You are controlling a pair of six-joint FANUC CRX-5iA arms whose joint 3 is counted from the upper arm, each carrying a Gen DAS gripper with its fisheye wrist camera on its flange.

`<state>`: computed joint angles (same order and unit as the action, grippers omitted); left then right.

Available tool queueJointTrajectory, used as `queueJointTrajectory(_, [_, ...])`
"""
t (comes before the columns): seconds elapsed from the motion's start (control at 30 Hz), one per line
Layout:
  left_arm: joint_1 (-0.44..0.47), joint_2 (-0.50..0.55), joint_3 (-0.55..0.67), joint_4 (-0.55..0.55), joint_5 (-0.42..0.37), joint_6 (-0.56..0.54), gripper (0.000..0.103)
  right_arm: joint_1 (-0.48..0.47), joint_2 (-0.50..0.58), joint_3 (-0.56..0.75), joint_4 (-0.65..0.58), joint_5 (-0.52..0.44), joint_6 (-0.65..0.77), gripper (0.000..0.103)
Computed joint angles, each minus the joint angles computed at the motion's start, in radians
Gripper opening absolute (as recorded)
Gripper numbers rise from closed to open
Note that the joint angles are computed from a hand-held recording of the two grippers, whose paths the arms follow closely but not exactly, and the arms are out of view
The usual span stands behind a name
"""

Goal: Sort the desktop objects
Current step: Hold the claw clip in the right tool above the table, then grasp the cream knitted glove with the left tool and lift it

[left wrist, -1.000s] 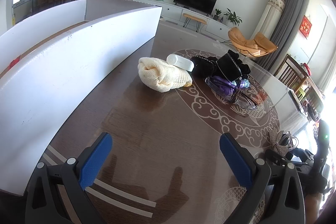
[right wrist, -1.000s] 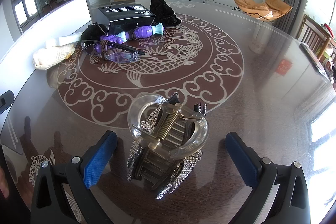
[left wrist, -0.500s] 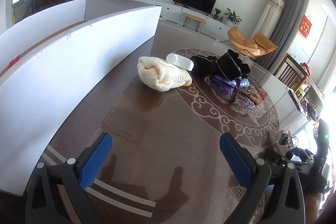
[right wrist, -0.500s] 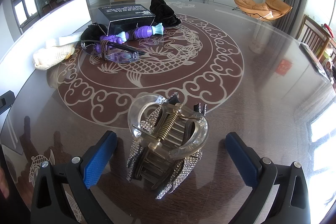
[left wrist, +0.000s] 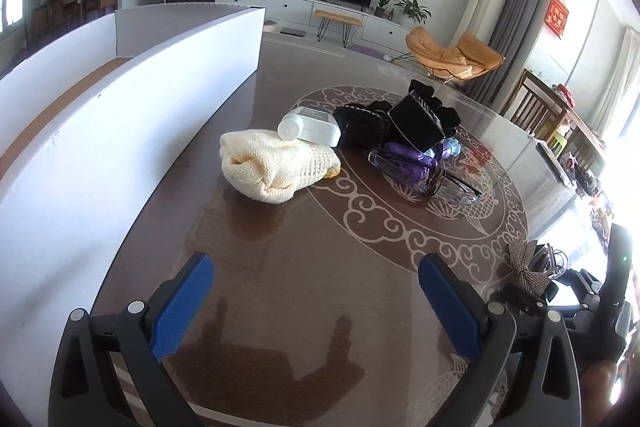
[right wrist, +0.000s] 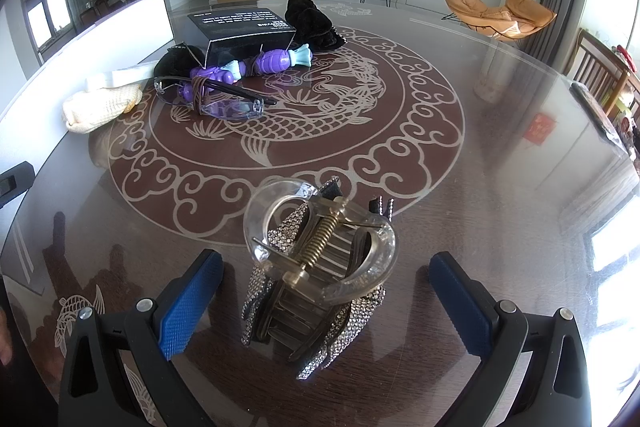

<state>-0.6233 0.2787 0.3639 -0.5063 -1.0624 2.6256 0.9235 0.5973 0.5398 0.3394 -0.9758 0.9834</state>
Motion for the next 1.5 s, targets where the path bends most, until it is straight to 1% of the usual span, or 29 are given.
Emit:
queueJointTrajectory(0.07, [0.052,0.000,0.004,0.046,0.036,-0.100,0.103,-0.001,0.000,0.001,-0.003,0.001,0.001,0.103])
queueJointTrajectory(0.13, [0.127,0.005,-0.007,0.163,0.097,-0.240,0.103,-0.001,-0.001,0.000,-0.003,0.001,0.001,0.103])
queueJointTrajectory(0.2, [0.186,0.031,0.001,0.284,0.129,-0.403,0.103,-0.001,-0.001,0.000,-0.003,0.001,0.001,0.103])
queueJointTrajectory(0.27, [0.201,0.082,0.064,0.303,0.085,-0.519,0.103,-0.001,-0.001,0.000,-0.003,0.001,0.001,0.103])
queueJointTrajectory(0.33, [0.193,0.147,0.152,0.263,-0.004,-0.575,0.103,-0.001,-0.001,0.000,-0.003,0.001,0.001,0.103])
queueJointTrajectory(0.37, [0.192,0.170,0.179,0.255,-0.033,-0.595,0.103,-0.001,-0.001,0.000,-0.003,0.001,0.001,0.103])
queueJointTrajectory(0.4, [0.188,0.177,0.184,0.243,-0.037,-0.602,0.103,-0.001,-0.001,0.000,-0.003,0.001,0.001,0.103])
queueJointTrajectory(0.43, [0.183,0.166,0.164,0.233,-0.010,-0.605,0.102,-0.001,-0.001,0.000,-0.003,0.001,0.001,0.103])
queueJointTrajectory(0.47, [0.183,0.142,0.125,0.238,0.035,-0.603,0.098,-0.001,-0.001,0.000,-0.003,0.001,0.001,0.103])
queueJointTrajectory(0.5, [0.182,0.125,0.099,0.240,0.059,-0.587,0.077,-0.001,-0.001,0.000,-0.003,0.001,0.001,0.103])
queueJointTrajectory(0.53, [0.180,0.112,0.082,0.246,0.062,-0.568,0.058,-0.001,-0.001,0.000,-0.003,0.001,0.001,0.103])
queueJointTrajectory(0.57, [0.177,0.095,0.060,0.249,0.072,-0.542,0.052,-0.001,-0.001,0.000,-0.003,0.001,0.001,0.103])
queueJointTrajectory(0.6, [0.175,0.072,0.030,0.258,0.083,-0.511,0.043,-0.001,-0.001,0.000,-0.003,0.001,0.001,0.103])
queueJointTrajectory(0.63, [0.170,0.052,0.004,0.270,0.089,-0.473,0.042,-0.001,-0.001,0.000,-0.003,0.001,0.001,0.103])
queueJointTrajectory(0.7, [0.166,0.006,-0.059,0.315,0.106,-0.387,0.042,-0.001,-0.001,0.000,-0.003,0.001,0.001,0.103])
queueJointTrajectory(0.77, [0.169,-0.055,-0.172,0.405,0.224,-0.392,0.045,-0.001,-0.001,0.000,-0.003,0.001,0.001,0.103])
queueJointTrajectory(0.8, [0.166,-0.077,-0.213,0.434,0.273,-0.410,0.051,-0.001,-0.001,0.000,-0.003,0.001,0.001,0.103])
queueJointTrajectory(0.83, [0.155,-0.087,-0.222,0.422,0.289,-0.407,0.062,-0.001,-0.001,0.000,-0.003,0.001,0.001,0.103])
queueJointTrajectory(0.87, [0.137,-0.080,-0.196,0.371,0.264,-0.383,0.070,-0.001,-0.001,0.000,-0.003,0.001,0.001,0.103])
queueJointTrajectory(0.9, [0.116,-0.071,-0.163,0.310,0.225,-0.353,0.084,0.000,-0.001,0.000,-0.002,0.001,0.000,0.103])
queueJointTrajectory(0.93, [0.101,-0.061,-0.138,0.268,0.198,-0.336,0.088,0.000,-0.001,-0.001,0.000,0.001,0.000,0.103])
queueJointTrajectory(0.97, [0.106,-0.054,-0.132,0.274,0.198,-0.352,0.088,0.000,-0.001,-0.001,0.002,0.001,-0.001,0.103])
queueJointTrajectory(1.07, [0.133,-0.025,-0.138,0.383,0.231,-0.445,0.088,0.001,-0.001,-0.003,0.008,0.001,-0.003,0.103])
queueJointTrajectory(1.2, [0.090,0.044,-0.040,0.315,0.149,-0.461,0.088,0.004,-0.002,-0.007,0.016,0.002,-0.007,0.103])
queueJointTrajectory(1.23, [0.082,0.052,-0.032,0.303,0.146,-0.458,0.088,0.004,-0.002,-0.007,0.016,0.002,-0.007,0.103])
queueJointTrajectory(1.3, [0.077,0.054,-0.052,0.307,0.177,-0.441,0.088,0.003,-0.002,-0.006,0.013,0.001,-0.006,0.103])
queueJointTrajectory(1.33, [0.069,0.050,-0.055,0.284,0.184,-0.422,0.088,0.003,-0.002,-0.005,0.010,0.001,-0.005,0.103])
queueJointTrajectory(1.43, [0.063,0.059,-0.037,0.266,0.159,-0.418,0.088,0.000,-0.001,0.000,-0.001,0.000,0.000,0.103])
queueJointTrajectory(1.5, [0.048,0.078,-0.003,0.236,0.119,-0.417,0.089,0.001,-0.001,0.000,-0.001,0.000,-0.001,0.103])
